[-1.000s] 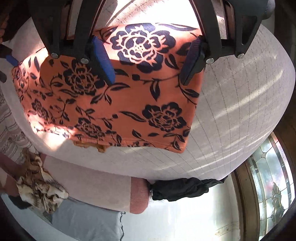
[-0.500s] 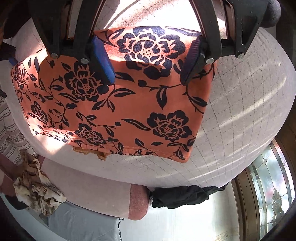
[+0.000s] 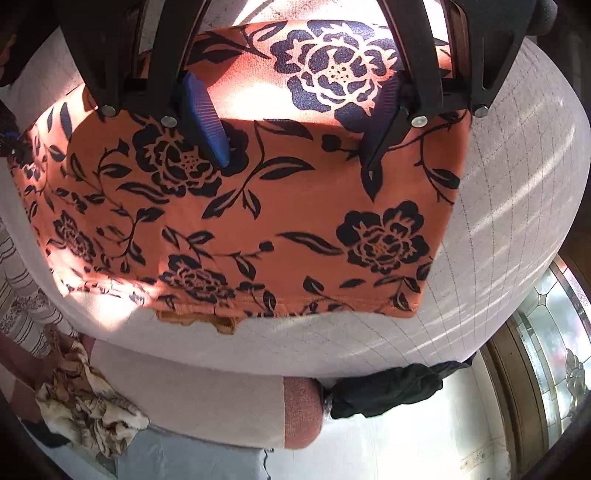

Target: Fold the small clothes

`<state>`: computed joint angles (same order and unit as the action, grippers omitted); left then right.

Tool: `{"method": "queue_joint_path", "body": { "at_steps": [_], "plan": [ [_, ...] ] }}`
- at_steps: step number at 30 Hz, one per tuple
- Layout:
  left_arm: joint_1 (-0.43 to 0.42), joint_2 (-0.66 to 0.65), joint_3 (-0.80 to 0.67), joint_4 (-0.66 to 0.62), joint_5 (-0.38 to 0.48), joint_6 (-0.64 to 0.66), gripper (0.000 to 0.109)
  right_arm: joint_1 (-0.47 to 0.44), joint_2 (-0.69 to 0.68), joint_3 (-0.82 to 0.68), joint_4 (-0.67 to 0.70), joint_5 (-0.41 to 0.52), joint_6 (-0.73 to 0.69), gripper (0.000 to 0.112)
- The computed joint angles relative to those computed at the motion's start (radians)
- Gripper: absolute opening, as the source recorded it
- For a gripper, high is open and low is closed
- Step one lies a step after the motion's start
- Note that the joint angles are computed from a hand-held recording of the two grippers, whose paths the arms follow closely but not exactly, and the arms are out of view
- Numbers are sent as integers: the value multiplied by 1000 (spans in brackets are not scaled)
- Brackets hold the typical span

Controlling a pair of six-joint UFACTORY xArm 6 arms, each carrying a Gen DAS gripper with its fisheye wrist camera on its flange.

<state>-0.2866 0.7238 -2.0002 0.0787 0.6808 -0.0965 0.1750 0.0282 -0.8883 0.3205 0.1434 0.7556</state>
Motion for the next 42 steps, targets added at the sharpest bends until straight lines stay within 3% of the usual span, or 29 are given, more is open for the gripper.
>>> {"method": "queue_joint_path", "body": {
  "at_steps": [1,3,6,9,12,15,17,18,19,20,22,24,25,27,30,32,34,35,37,42],
  "plan": [
    [-1,3,6,15,-19,-10,73,10,-18,32,105,-52,-63,15],
    [-1,-1,18,23,-44,-15,74,12,-68,59,257,-41,-175,28],
    [5,4,25,4,-64,2,76,-30,-176,133,209,-42,-197,69],
    [2,2,43,27,-95,-20,77,-78,-166,60,332,13,-435,70],
    [-1,8,37,50,-97,-40,78,-142,-4,-179,560,199,-749,70],
    [2,13,28,22,-91,-20,79,-191,214,-445,573,384,-872,70],
    [2,10,36,21,-102,-13,79,-208,350,-617,489,520,-829,65],
    [2,9,41,20,-107,-9,79,-205,399,-682,386,565,-770,29],
    [3,8,42,14,-111,-2,79,-193,412,-707,293,568,-708,20],
    [5,6,47,1,-118,9,79,-169,395,-701,188,536,-654,17],
    [7,6,52,-11,-127,19,80,-123,333,-635,-21,434,-533,16],
    [5,7,54,5,-135,1,81,-118,338,-625,-139,434,-429,17],
    [4,11,50,15,-134,-5,81,-129,357,-624,-136,456,-416,24],
    [6,8,53,1,-136,9,81,-145,341,-580,-77,395,-404,33],
    [6,11,53,6,-144,3,82,-159,326,-571,-192,309,-294,35],
    [5,12,56,19,-154,-8,82,-171,393,-672,-112,328,-351,35],
    [4,16,47,15,-144,-7,83,-184,528,-867,-23,439,-425,34],
    [4,22,33,7,-129,-4,83,-194,589,-945,-41,506,-410,31],
    [4,33,0,-2,-90,-5,83,-211,620,-978,-107,537,-276,31],
    [2,36,-9,16,-72,-34,83,-135,487,-842,-472,410,-51,35]
  ]
}}
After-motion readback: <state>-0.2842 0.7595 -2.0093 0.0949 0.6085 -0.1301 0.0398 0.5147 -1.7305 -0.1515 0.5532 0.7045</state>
